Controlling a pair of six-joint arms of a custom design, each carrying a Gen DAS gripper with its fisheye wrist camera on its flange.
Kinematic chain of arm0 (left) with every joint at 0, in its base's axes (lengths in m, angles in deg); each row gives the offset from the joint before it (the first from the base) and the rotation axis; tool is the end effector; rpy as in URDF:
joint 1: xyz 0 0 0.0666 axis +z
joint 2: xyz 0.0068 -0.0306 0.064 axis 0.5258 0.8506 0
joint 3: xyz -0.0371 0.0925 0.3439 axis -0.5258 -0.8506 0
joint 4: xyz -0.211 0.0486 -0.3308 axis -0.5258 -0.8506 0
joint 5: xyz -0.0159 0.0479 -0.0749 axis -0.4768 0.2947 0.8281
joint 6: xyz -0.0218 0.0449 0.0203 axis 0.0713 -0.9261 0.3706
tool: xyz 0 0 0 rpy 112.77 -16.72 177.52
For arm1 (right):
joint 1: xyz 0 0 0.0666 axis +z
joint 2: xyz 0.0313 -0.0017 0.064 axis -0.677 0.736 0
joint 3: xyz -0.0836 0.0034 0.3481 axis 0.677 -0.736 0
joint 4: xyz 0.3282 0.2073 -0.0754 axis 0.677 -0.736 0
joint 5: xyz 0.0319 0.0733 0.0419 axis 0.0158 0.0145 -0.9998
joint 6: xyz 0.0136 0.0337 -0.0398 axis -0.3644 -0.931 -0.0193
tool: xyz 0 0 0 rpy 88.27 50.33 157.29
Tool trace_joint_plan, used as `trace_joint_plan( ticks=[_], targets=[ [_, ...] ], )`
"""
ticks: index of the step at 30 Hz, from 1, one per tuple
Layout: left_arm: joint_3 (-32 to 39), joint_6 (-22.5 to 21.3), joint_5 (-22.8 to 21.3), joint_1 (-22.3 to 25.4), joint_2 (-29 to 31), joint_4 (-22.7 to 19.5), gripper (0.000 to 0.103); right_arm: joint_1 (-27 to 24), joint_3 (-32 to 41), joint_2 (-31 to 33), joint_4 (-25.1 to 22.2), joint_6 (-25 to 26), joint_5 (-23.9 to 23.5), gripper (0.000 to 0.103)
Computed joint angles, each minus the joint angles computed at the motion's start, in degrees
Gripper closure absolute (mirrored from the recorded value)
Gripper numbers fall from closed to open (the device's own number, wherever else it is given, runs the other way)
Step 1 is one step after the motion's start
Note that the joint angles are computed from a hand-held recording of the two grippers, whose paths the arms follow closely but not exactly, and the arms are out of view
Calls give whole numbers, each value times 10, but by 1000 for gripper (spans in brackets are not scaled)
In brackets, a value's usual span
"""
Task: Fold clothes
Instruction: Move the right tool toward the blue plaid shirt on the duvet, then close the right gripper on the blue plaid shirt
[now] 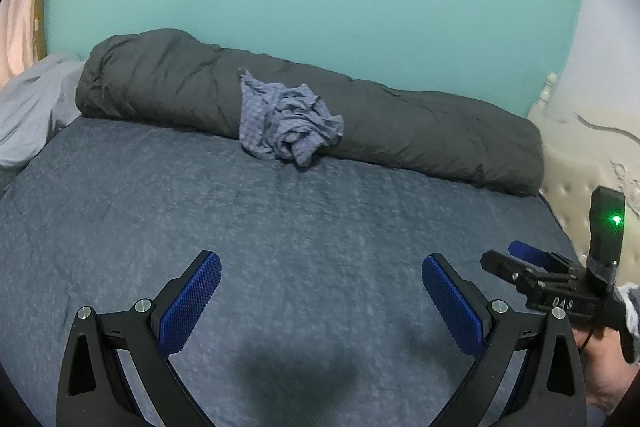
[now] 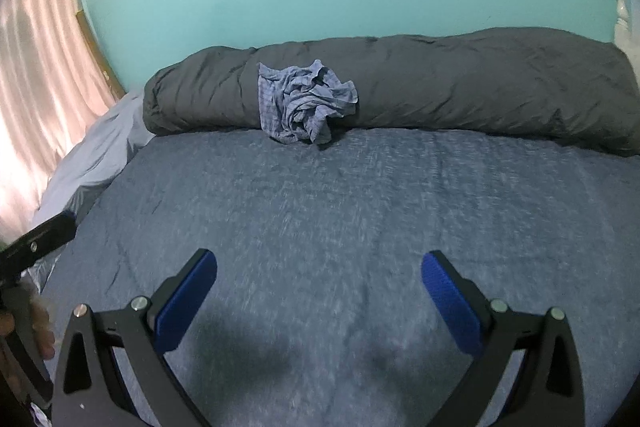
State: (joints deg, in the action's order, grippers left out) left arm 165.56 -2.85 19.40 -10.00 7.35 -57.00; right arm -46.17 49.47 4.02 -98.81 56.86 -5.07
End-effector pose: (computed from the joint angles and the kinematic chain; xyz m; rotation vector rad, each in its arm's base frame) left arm 0.2905 -0.2364 0.6390 -0.2509 2.2245 -0.1897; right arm 0.3732 -0.0054 0.6187 -0.4925 2.3169 0.5034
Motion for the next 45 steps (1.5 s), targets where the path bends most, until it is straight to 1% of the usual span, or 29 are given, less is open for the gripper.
trace_joint_plan(
  ticks=[4, 8, 14, 16, 17, 19, 21, 22, 23, 24, 28, 31, 35, 38, 42, 44, 45],
  targets=[
    [-27, -5, 32, 54, -7, 26, 0, 40, 16, 37, 36, -29, 29, 0],
    [-47, -15, 45, 101, -8, 43, 0, 81, 43, 81, 64, -33, 68, 0],
    [-92, -20, 80, 162, -20, 74, 0, 128, 70, 144, 113, -44, 84, 0],
    [-112, -19, 84, 177, -27, 83, 0, 138, 85, 171, 118, -60, 87, 1],
    [-124, -18, 88, 185, -32, 89, 0, 142, 90, 185, 129, -68, 90, 2],
    [-148, -16, 95, 201, -41, 97, 0, 148, 104, 211, 143, -78, 91, 16],
    [-167, -12, 104, 217, -46, 97, 0, 154, 124, 240, 149, -90, 101, 18],
    [-178, -12, 111, 226, -49, 100, 0, 156, 141, 257, 145, -95, 105, 26],
    [-189, -12, 118, 234, -52, 104, 0, 159, 158, 275, 140, -100, 109, 30],
    [-198, -13, 122, 240, -54, 110, 0, 163, 172, 290, 141, -101, 115, 31],
    [-228, -20, 140, 263, -62, 131, 0, 173, 227, 343, 144, -104, 110, 31],
    [-247, -24, 154, 277, -71, 147, 0, 182, 262, 376, 155, -116, 113, 33],
    [-272, -32, 162, 294, -87, 159, 0, 196, 327, 433, 138, -132, 134, 35],
    [-292, -35, 174, 308, -99, 164, 0, 204, 384, 476, 125, -142, 143, 39],
    [-320, -37, 186, 314, -115, 169, 0, 214, 442, 520, 118, -168, 152, 41],
    [-331, -38, 186, 311, -121, 174, 0, 217, 460, 535, 118, -174, 157, 52],
    [-339, -37, 187, 310, -125, 178, 0, 218, 473, 543, 111, -168, 162, 61]
  ],
)
